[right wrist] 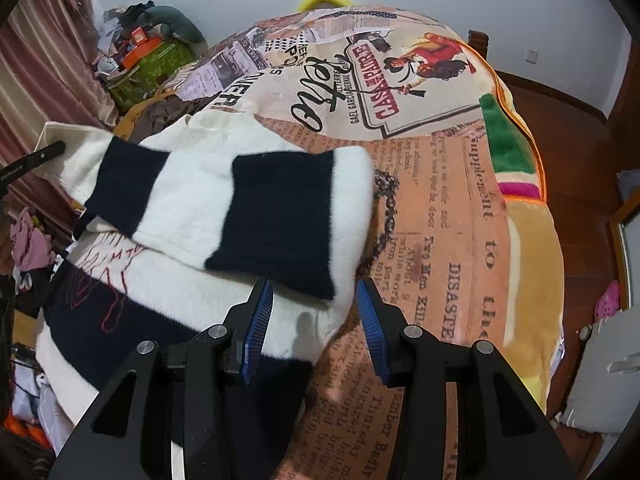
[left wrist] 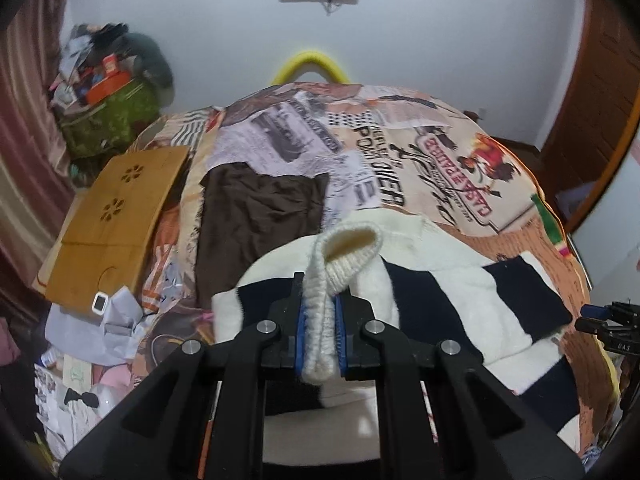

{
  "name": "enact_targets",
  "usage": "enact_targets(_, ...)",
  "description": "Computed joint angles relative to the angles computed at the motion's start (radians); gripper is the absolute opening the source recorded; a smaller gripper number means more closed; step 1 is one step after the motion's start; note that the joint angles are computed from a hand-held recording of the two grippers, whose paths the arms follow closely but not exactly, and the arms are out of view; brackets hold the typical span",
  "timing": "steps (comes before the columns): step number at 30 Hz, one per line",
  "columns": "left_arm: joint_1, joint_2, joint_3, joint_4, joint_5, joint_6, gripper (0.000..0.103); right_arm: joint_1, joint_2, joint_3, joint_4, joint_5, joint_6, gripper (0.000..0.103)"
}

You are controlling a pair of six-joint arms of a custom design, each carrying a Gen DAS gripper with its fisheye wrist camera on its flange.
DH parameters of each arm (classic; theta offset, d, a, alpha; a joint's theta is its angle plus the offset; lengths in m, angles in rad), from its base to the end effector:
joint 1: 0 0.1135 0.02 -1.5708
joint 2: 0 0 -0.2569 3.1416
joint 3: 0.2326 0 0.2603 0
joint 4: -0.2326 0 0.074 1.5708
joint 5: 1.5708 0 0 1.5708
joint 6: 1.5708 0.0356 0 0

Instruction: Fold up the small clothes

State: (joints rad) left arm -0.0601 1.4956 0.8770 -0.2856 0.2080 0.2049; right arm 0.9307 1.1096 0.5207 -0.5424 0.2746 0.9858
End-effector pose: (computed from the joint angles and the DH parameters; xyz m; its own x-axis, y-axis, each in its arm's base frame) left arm 0.3081 -0.0259 0.1861 -0.7302 0.2434 -0.6384 0.3420 0.9391 -0.0331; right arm 0.1246 0.1512 0.1548 -0.8846 0.1557 -0.4395 0.0624 0.9737 0.2192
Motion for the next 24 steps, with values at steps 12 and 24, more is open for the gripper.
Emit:
enact_targets(12,0.112,0.184,0.058,0.011,-0.005,0.064,0.012,-0.067,0.208,0.070,0.157,-0.033,-0.105,0.040)
enact_targets(24,0.191,0.411,0.169,-0.069,0.017,0.088,0.031,-0.103,0.394,0.099,0.189,-0.002,-0.177,0.040)
